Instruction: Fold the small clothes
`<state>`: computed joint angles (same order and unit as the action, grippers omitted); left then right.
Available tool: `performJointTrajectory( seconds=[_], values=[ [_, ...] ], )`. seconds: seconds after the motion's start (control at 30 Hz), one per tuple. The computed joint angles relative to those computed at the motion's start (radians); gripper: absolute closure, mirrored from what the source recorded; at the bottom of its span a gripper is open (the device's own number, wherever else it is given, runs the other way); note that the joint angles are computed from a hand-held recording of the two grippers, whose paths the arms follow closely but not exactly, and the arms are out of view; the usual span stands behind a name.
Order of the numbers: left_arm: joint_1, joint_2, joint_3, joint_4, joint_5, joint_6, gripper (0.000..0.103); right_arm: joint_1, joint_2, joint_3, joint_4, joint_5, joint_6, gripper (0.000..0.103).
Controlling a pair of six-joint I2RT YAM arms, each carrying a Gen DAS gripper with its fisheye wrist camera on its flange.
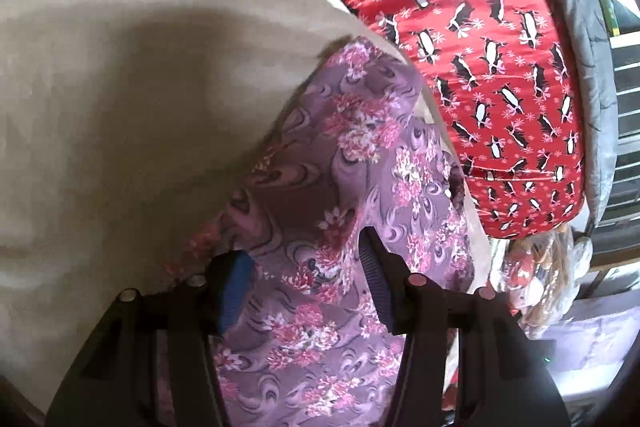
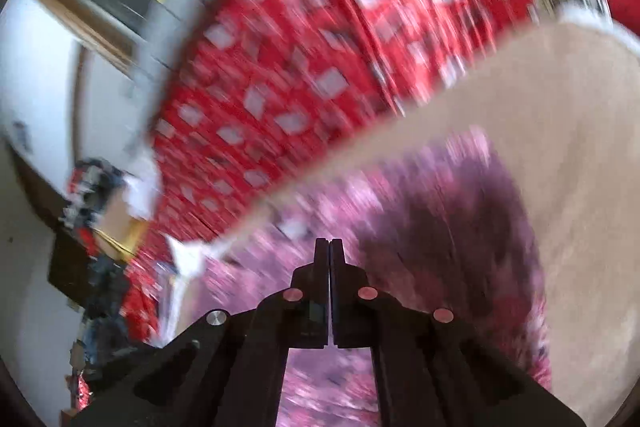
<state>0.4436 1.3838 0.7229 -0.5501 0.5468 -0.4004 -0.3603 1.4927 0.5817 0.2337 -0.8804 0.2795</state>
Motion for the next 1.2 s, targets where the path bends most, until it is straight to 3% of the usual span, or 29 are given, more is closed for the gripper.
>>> performJointTrajectory(
  seconds=[0.07,0.17,0.2,0.27,0.3,0.33,0.4,0.5,0.57,0.6,0.67,0.73,0.8,0.93,1.03,1.1,1.2],
  values=[
    [-0.043,0.029,0.001,0.017,-0.085,-0.001,0.052,-0.061,-0.011,0.000,-0.013,-0.003,-0.018,0.103],
    [-0.073,0.057,-0.015,0.039,-0.123,0.004,0.052,-0.115,0.156,0.130,-0.246,0.084,-0.141,0.102],
    [-0.077,0.038,-0.022,0.041,-0.130,0.009,0.052,-0.138,0.183,0.142,-0.273,0.063,-0.154,0.096],
    [-0.082,0.027,-0.021,0.033,-0.126,0.008,0.052,-0.174,0.151,0.085,-0.206,-0.012,-0.148,0.095],
    [-0.083,0.032,-0.018,0.027,-0.117,0.006,0.052,-0.174,0.127,0.060,-0.169,-0.027,-0.139,0.083],
    [-0.085,0.031,-0.018,0.024,-0.115,0.004,0.052,-0.150,0.105,0.047,-0.153,-0.016,-0.137,0.064],
    [-0.088,0.024,-0.019,0.020,-0.117,0.000,0.052,-0.075,0.085,0.049,-0.155,0.076,-0.144,0.058],
    [-0.082,0.017,-0.017,0.009,-0.108,0.009,0.052,0.056,0.116,0.083,-0.167,0.284,-0.174,0.058],
    [-0.064,0.008,-0.009,-0.014,-0.076,0.025,0.052,0.093,0.125,0.096,-0.184,0.318,-0.199,0.091],
    [-0.052,-0.001,-0.008,-0.021,-0.059,0.035,0.052,0.083,0.116,0.098,-0.190,0.257,-0.226,0.099],
    [-0.045,-0.014,-0.008,-0.024,-0.052,0.041,0.052,0.032,0.030,0.056,-0.158,0.120,-0.218,0.099],
    [-0.052,-0.005,-0.013,-0.007,-0.073,0.041,0.052,-0.035,-0.029,0.024,-0.127,0.060,-0.206,0.099],
    [-0.063,0.042,-0.015,0.013,-0.088,0.036,0.052,-0.092,0.004,0.046,-0.144,0.066,-0.212,0.099],
    [-0.078,-0.010,-0.034,-0.019,-0.105,0.080,0.052,-0.124,0.215,0.192,-0.378,0.189,-0.321,0.097],
    [-0.105,-0.136,-0.060,-0.067,-0.109,0.121,0.052,-0.159,0.049,0.081,-0.299,0.172,-0.300,0.092],
    [-0.175,-0.192,-0.075,-0.056,-0.189,0.111,0.051,-0.189,-0.042,0.024,-0.265,0.076,-0.315,0.092],
    [-0.299,-0.093,-0.072,-0.028,-0.318,0.081,0.050,-0.121,-0.043,0.036,-0.366,0.069,-0.411,0.087]
  ],
)
